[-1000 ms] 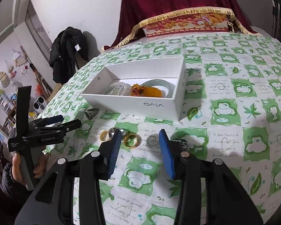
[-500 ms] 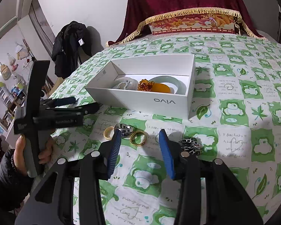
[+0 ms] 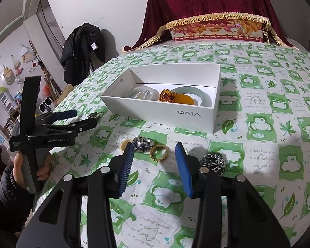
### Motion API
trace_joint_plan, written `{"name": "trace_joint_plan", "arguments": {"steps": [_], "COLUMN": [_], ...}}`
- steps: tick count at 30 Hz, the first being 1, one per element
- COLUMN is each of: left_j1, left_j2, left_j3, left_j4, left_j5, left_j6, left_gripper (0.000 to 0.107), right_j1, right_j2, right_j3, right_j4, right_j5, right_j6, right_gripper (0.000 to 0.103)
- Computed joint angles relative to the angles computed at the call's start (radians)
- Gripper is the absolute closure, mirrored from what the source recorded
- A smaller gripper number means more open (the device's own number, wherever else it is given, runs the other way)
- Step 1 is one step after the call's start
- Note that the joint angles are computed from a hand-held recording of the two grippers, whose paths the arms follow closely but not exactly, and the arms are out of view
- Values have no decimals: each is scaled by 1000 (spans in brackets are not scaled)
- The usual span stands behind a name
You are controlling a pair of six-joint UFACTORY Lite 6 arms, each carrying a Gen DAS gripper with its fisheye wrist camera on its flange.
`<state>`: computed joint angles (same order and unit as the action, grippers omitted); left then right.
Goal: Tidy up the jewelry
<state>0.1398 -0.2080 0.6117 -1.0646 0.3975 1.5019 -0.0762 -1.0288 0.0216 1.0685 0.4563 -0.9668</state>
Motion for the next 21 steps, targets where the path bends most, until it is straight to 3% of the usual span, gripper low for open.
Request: {"name": "trace_joint_plan", "arguments": {"steps": [1,4,14,17,21], "left_j1": [-7,-33,-36,-35,-37], "left_j2": [14,69,38,16,8], "left_j3": [11,42,0,-16,-21], "left_j4": [-6,22,-15,-16,-15], "left_j5": [12,49,63,74,82], "left_j6": [16,20,84,99,97], "left_gripper": [8,37,48,56,59], "right_j1": [-2,-18,43,143,303], "right_j2": [1,4,3,63,174], "right_j3": [0,0,3,26,71], "right_j4": [2,13,-19,-19,-35], "right_j5": [2,14,-27,-111,-256], "right_j6": [-3,-17,31,60,122], "right_gripper": [62,62,62,62,62]}}
